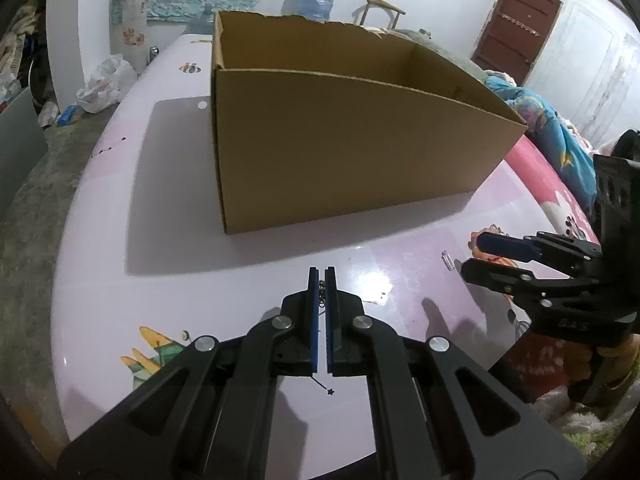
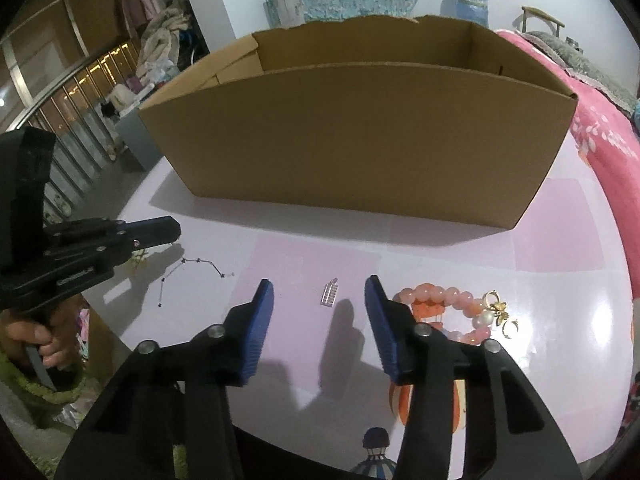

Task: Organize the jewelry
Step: 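Close the right tool on the silver rectangular charm, then carry both charms into the box and open both tools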

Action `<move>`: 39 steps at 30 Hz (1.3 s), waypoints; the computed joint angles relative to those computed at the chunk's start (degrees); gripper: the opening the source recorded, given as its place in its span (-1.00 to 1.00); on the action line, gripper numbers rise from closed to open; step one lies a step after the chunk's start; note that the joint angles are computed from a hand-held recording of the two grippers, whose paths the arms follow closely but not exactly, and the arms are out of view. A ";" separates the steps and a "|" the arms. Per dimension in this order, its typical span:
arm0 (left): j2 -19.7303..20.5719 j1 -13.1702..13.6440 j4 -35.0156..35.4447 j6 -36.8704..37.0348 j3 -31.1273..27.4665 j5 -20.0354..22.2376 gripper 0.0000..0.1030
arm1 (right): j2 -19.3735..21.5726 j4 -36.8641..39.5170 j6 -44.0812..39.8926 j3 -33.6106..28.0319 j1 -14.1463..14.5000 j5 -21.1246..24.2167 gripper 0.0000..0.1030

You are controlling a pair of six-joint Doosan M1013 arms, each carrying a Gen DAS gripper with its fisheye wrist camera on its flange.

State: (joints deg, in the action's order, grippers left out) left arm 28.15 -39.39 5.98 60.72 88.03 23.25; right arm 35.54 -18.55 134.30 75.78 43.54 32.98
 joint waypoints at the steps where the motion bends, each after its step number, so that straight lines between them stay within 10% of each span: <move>1: 0.08 0.00 -0.70 0.62 -0.05 -0.05 -0.96 | 0.19 -0.21 0.14 -0.25 0.05 0.53 -0.20; 16: 1.22 -0.44 -3.90 5.83 -1.25 0.69 -0.96 | 2.77 -3.00 0.60 -3.88 0.70 6.08 -0.89; 39: -2.55 -0.76 0.28 3.66 0.57 -2.42 -0.96 | -2.95 -10.63 7.90 1.66 1.32 -0.41 -0.90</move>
